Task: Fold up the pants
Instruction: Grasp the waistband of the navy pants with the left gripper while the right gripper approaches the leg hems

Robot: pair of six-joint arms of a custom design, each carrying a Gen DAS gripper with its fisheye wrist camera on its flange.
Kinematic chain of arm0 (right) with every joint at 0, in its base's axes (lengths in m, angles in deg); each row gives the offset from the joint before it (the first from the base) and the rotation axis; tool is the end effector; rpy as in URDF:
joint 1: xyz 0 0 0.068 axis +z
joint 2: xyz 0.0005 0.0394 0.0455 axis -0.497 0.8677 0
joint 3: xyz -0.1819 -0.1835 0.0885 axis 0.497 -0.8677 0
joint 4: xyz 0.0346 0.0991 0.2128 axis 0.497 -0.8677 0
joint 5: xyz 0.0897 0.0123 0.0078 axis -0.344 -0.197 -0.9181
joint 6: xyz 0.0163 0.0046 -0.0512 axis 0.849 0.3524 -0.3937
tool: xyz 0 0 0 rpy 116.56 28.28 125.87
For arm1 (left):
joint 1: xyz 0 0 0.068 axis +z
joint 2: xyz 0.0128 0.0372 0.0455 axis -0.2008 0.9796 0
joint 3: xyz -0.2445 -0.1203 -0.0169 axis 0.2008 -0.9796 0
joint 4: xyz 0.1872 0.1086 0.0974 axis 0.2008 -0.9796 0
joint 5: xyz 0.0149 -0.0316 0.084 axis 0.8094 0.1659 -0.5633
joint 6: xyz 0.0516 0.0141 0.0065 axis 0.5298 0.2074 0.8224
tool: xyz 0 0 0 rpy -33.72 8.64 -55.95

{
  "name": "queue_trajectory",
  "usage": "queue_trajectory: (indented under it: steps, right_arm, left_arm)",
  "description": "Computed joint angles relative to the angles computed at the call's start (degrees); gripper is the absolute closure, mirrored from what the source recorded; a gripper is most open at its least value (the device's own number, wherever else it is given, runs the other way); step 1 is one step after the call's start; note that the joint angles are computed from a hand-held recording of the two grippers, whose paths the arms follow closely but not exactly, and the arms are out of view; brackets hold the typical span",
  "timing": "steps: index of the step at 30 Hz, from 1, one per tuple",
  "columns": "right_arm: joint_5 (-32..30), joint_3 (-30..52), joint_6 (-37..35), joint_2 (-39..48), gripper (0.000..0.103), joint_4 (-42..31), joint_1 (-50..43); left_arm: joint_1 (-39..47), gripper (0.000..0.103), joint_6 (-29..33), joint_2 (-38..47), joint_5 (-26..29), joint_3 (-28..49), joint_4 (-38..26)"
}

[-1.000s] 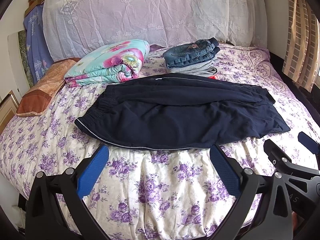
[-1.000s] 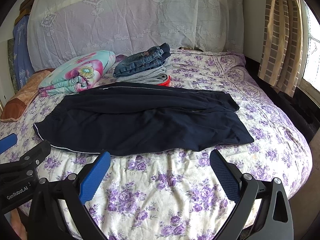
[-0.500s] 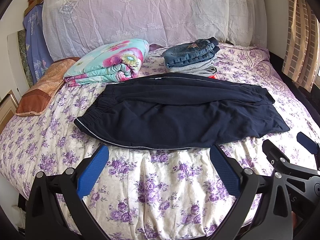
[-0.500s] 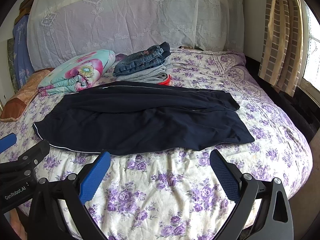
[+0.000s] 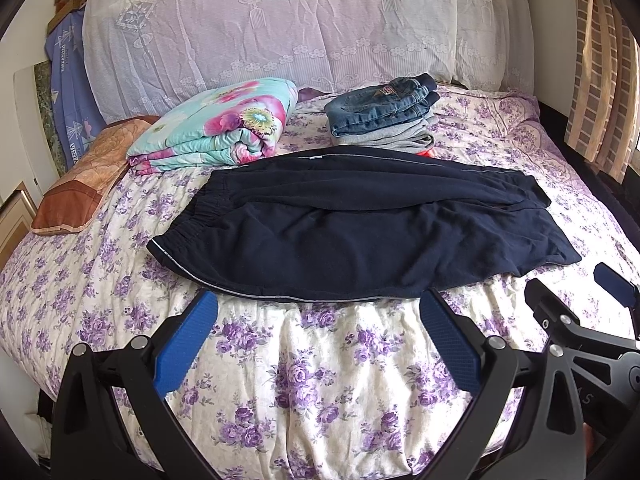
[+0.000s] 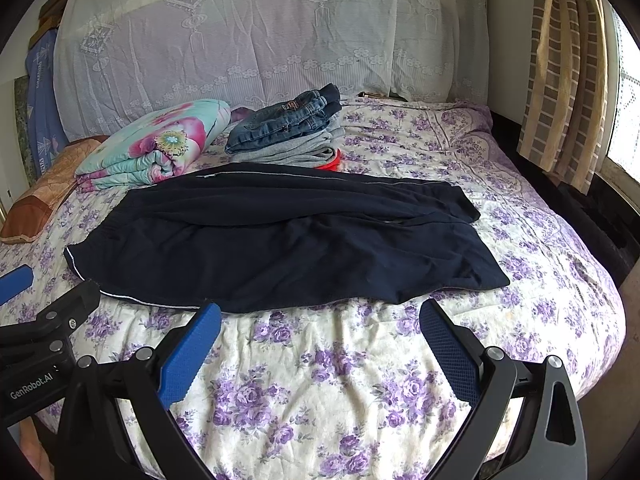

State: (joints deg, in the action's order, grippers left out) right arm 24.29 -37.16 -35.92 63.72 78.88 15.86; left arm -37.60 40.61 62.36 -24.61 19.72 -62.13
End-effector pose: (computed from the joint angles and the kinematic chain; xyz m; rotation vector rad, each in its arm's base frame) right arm 0.1924 0.1707 0.1836 -0.1314 2.2234 0.0343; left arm 0.1592 -0.0578 0.1927 -0.2291 2.2775 0.1787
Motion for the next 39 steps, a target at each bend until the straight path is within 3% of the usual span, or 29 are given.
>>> queue_trajectory:
  steps: [21,25,29,33,36,39]
  right_arm:
    - [-1.0,-0.5,-0.9,3.5,0.003,3.1,-1.4]
    - [-5.8,-2.7,-1.2,7.4,0.003,6.7,-5.4]
    - [-12.3,-4.2,0.1,11.0,0.003,9.3,-9.6]
    - [-12.6,-5.6,0.2,11.2,0.003,10.7,-9.8]
    - [-12.7,-6.9,-0.1,9.7,0.003,11.1,-10.7]
    - [-13.1,-8.0,-0.8,8.1,0.003,10.5,-12.7]
  left_arm:
    - [3.6,0.005,2.4,3.1,3.6,-1.5,4.0]
    - [12.9,0.005,7.0,5.2,13.8,-4.2,7.9]
    - [34.4,0.005,14.5,17.3,29.2,-2.4,14.0]
    - [49.5,0.005,16.2,35.8,31.3,10.1,15.9]
    - [56.6,0.005,16.6,48.7,41.6,23.2,9.1]
    - [58.4,0.010,14.6,56.5,45.8,30.7,6.1]
